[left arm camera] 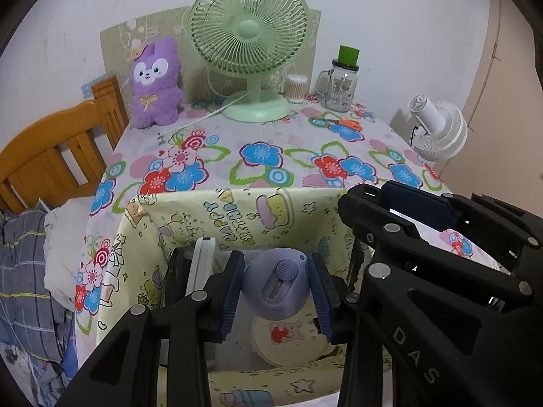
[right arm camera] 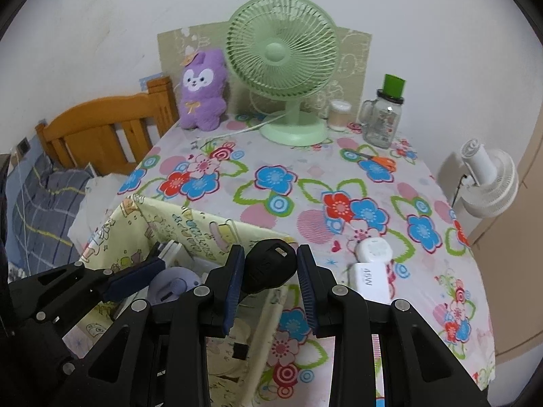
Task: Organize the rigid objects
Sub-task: 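Open both tools to drop the case and key into the box, then move both tools out of the box toward the white charger brick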
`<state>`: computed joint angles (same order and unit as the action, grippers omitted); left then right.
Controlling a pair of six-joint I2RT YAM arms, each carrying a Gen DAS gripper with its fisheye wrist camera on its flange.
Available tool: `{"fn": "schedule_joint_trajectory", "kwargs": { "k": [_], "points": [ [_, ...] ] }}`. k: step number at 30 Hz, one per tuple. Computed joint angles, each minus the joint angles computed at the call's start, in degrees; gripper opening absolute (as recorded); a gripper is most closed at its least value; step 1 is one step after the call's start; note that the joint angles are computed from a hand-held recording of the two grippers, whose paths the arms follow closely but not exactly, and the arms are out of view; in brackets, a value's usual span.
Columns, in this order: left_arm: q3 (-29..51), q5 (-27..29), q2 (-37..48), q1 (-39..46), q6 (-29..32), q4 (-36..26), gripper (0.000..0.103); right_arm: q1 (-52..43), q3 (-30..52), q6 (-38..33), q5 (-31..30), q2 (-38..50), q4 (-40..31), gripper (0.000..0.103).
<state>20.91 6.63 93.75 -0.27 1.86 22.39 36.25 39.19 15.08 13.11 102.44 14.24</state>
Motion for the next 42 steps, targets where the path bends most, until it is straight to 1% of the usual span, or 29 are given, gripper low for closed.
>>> {"fn": "schedule_joint_trajectory", "kwargs": {
  "k": [2,4,5,6,8,10,11,14,16,17,19,21,23,27,29,35,37,42],
  "points": [
    [0.2,-0.5,1.1,0.5,0.5,0.7,0.041,0.3,0.9,-0.5,-0.2,1.6,0.4,0.035],
    [0.2,-1.3,2.3,0.9,1.1,1.5,0.056,1.0,2.0,-1.2,0.5,3.2,0.5,0.035],
    [0.0,-1.3,2.7,1.1,1.4,2.3,0.060,1.2,2.5,-1.6,0.7,3.9,0.6,0.035],
    [-0.6,-1.2,2.9,1.4,1.9,3.6,0.066,1.3,2.9,-1.9,0.4,4.5,0.6,0.034],
    [-1.3,-2.3,3.1,1.7,2.0,5.2,0.069,1.4,3.9,-2.2,-0.4,6.0,0.8,0.034],
    [-1.3,-3.3,3.8,2.2,2.0,6.0,0.075,1.5,5.0,-2.6,-1.0,7.1,0.7,0.034],
    [-1.1,-3.7,4.2,2.6,2.1,6.2,0.076,1.7,5.6,-3.2,-1.2,7.7,0.8,0.034],
    [-0.2,-3.7,5.7,4.2,2.4,6.3,0.079,2.1,6.8,-4.4,-1.8,9.0,1.2,0.035],
    [0.7,-2.5,6.5,5.2,2.7,5.4,0.085,2.0,7.7,-5.1,-3.0,10.1,1.7,0.035],
    [1.1,-1.3,6.8,5.9,2.7,4.8,0.086,1.8,8.0,-5.3,-4.2,10.4,1.9,0.035],
    [1.1,-1.3,7.0,6.1,2.7,4.9,0.086,1.5,9.1,-5.3,-5.9,11.4,1.6,0.036],
    [1.5,-1.1,7.2,6.3,2.5,4.4,0.087,1.2,10.1,-4.9,-7.4,12.3,1.0,0.043],
    [1.8,-0.6,7.4,6.4,2.5,3.9,0.089,1.1,10.3,-4.2,-7.9,12.7,1.2,0.058],
    [1.7,-0.7,7.0,5.8,2.6,3.9,0.090,1.6,9.2,-4.6,-5.7,11.8,2.4,0.066],
    [1.6,-0.9,6.7,5.2,2.5,3.8,0.090,1.6,7.9,-4.8,-4.3,10.8,3.3,0.073],
    [0.9,-1.3,4.8,2.6,1.6,3.0,0.094,0.4,4.4,-4.5,-3.4,7.8,4.6,0.080],
    [0.5,-1.8,3.9,1.4,1.1,2.9,0.097,0.1,3.4,-4.3,-3.3,6.8,4.8,0.081],
    [-0.1,-3.2,1.6,-1.1,-0.7,2.1,0.098,-1.2,0.9,-3.4,-3.4,3.9,4.3,0.082]
  ]
}}
